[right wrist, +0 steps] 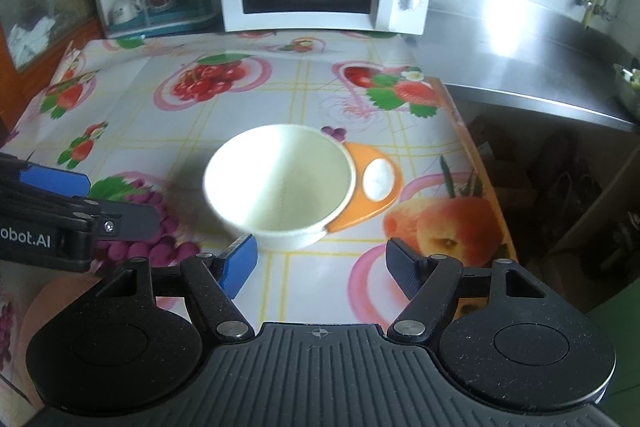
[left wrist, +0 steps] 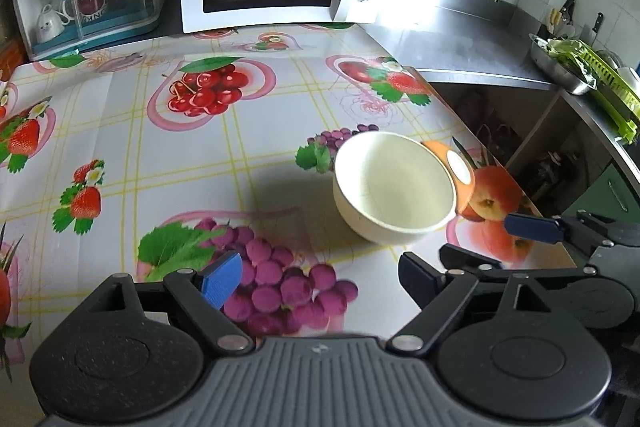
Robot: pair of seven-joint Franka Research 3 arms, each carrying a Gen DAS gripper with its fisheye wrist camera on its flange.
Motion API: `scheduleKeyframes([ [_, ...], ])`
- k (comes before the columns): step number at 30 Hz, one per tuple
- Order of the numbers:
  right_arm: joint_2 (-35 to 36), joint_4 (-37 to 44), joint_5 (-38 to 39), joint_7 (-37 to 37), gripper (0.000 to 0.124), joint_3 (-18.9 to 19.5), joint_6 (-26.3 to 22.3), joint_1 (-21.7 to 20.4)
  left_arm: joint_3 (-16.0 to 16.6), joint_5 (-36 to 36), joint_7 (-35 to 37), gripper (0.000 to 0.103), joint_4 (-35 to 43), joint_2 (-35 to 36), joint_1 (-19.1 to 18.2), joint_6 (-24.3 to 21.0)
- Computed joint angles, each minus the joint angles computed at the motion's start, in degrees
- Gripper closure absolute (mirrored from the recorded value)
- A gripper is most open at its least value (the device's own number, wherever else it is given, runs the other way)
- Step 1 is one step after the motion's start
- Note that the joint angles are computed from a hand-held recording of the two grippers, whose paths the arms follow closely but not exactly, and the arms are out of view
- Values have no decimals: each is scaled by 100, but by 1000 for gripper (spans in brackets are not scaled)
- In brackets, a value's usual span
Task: Organize plates and bowls
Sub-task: 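Grasp the rim of the cream bowl with orange handle with both tools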
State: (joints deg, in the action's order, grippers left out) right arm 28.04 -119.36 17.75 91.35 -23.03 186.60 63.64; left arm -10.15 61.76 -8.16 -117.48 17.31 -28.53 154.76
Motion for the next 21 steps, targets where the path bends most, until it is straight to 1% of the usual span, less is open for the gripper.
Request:
scheduleKeyframes([
  [6,202,403,-117,117,53,377,-179,-549,139,-53,79,23,332,318,74,255],
  [9,329,593,-196,258,53,479,-222,-715,233,-84,96,25,501,482,62,341],
  [12,501,799,-273,439,53,426,-296,-738,315,-146,166,29,643,625,54,440],
  [14,592,934,-347,519,53,538,-381,-891,364,-222,261,29,760,744,54,479],
  [18,767,1170,-538,738,53,679,-585,-1109,424,-482,475,37,883,940,86,621],
  [21,836,1280,-692,842,53,911,-682,-1363,475,-716,665,42,944,1072,101,776],
])
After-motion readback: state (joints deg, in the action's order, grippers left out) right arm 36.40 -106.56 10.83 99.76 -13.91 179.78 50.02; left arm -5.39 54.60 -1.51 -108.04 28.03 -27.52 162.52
